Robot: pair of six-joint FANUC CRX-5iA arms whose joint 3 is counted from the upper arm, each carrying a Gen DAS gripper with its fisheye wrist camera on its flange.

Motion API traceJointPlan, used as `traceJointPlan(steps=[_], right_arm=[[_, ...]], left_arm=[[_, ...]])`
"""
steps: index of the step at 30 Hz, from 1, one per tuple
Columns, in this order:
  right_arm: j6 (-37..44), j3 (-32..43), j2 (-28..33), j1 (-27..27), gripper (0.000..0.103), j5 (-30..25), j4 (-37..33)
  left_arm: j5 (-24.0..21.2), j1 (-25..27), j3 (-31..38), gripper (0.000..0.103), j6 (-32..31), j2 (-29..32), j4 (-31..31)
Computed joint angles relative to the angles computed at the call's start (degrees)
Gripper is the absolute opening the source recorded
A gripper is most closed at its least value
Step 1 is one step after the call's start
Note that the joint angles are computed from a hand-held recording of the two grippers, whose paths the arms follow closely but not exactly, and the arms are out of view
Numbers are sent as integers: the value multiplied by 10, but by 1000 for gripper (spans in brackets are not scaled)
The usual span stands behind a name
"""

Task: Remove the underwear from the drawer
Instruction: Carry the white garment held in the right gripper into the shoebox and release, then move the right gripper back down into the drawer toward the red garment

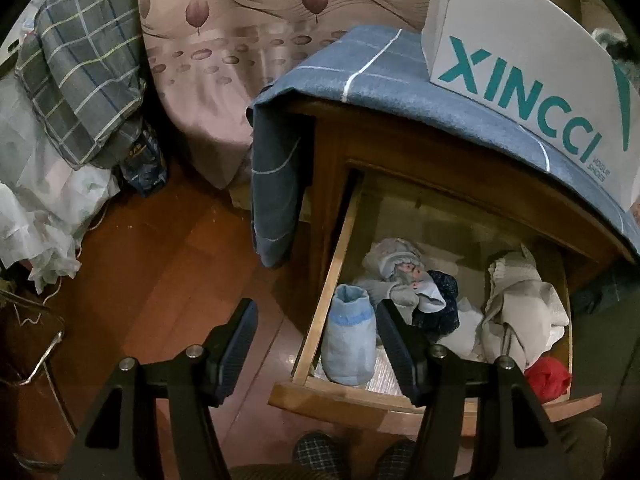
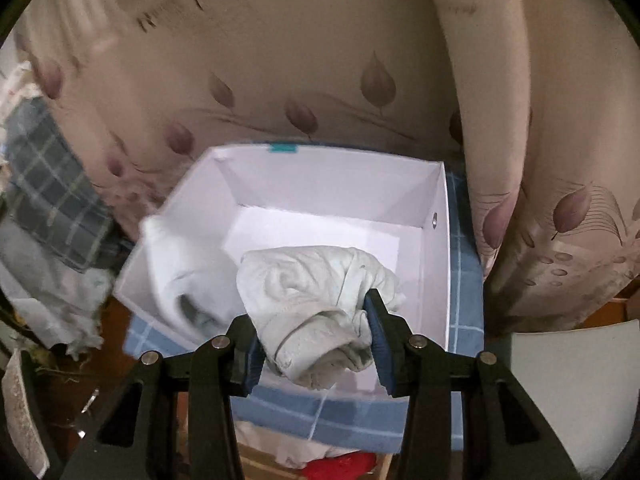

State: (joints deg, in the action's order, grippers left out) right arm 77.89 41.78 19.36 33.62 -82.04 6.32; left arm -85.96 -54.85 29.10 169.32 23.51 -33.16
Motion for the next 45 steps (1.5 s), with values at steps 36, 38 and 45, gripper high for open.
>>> traceJointPlan(steps=[36,38,45], right_arm=[[43,-94,-101,4,71,-160,-56],[46,-136,-119,6,71,-174,-62],[23,-253,-127,-1,71,-184,-91]], left_arm=[[13,4,-12,63,14,-8,8],[16,5,-13,63,14,-9,10],[20,7,-20,63,17,-13,14]])
